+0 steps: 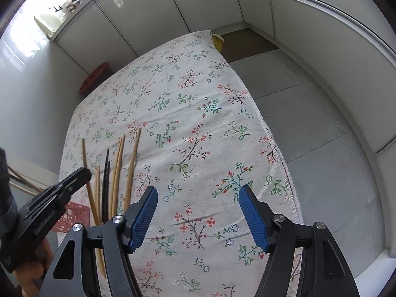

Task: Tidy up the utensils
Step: 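Close the left gripper on a wooden chopstick and lift it, then carry the chopstick over the pink basket with the left gripper and lower it in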

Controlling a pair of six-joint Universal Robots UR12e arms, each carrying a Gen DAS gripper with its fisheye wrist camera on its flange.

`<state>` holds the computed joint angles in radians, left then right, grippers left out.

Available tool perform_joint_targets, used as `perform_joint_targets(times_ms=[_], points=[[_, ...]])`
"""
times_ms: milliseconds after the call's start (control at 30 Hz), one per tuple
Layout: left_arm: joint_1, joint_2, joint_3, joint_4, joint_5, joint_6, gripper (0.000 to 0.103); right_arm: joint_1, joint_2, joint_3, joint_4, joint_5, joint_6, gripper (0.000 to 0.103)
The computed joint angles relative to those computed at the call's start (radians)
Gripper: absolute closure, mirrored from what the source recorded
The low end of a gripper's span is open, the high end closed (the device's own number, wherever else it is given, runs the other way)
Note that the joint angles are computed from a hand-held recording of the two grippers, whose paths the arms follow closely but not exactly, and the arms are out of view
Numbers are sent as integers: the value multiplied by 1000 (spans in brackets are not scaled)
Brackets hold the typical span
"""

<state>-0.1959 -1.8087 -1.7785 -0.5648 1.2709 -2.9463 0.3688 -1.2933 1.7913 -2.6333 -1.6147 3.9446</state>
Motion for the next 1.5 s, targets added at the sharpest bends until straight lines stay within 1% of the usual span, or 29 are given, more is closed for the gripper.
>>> perform_joint_targets(times_ms=[67,100,133,267,333,367,400,433,500,533,600,667,733,800,933,1000,1033,1200,1367,1500], points=[[23,46,-38,23,-44,11,97,2,0,0,-15,11,17,34],[29,53,-46,42,-63,5,97,5,2,-4,-21,17,22,34],[42,75,-67,60,-84,5,97,8,6,-9,-25,19,25,34],[83,143,-141,157,-113,16,97,20,31,-42,-31,31,36,36],[106,167,-162,173,-147,10,97,27,52,-67,-27,36,39,43],[121,180,-174,184,-175,4,97,29,61,-76,-27,42,37,50],[131,188,-182,192,-188,3,97,31,74,-92,-22,49,31,54],[141,197,-191,200,-196,7,97,33,86,-105,-17,56,23,55],[154,206,-199,206,-195,15,97,39,116,-141,2,66,-3,63],[160,208,-198,194,-199,16,97,43,133,-161,16,67,-12,64],[178,209,-192,173,-226,5,97,46,166,-200,48,77,-23,71],[190,207,-188,165,-239,-7,97,49,200,-241,79,87,-50,76],[196,204,-189,172,-240,-19,97,54,229,-281,123,66,-97,78],[194,206,-194,175,-234,-17,97,57,251,-314,160,38,-115,78],[197,208,-196,165,-241,-12,97,44,280,-334,138,69,-94,80],[199,207,-195,166,-242,-18,97,46,293,-351,162,52,-109,94],[199,207,-194,166,-243,-21,97,50,297,-358,170,27,-118,94],[205,211,-198,172,-247,-25,97,62,286,-353,175,-22,-124,97],[209,221,-207,195,-256,-40,97,85,226,-300,115,-82,-140,97],[212,231,-218,223,-262,-48,97,116,178,-269,81,-157,-174,97]])
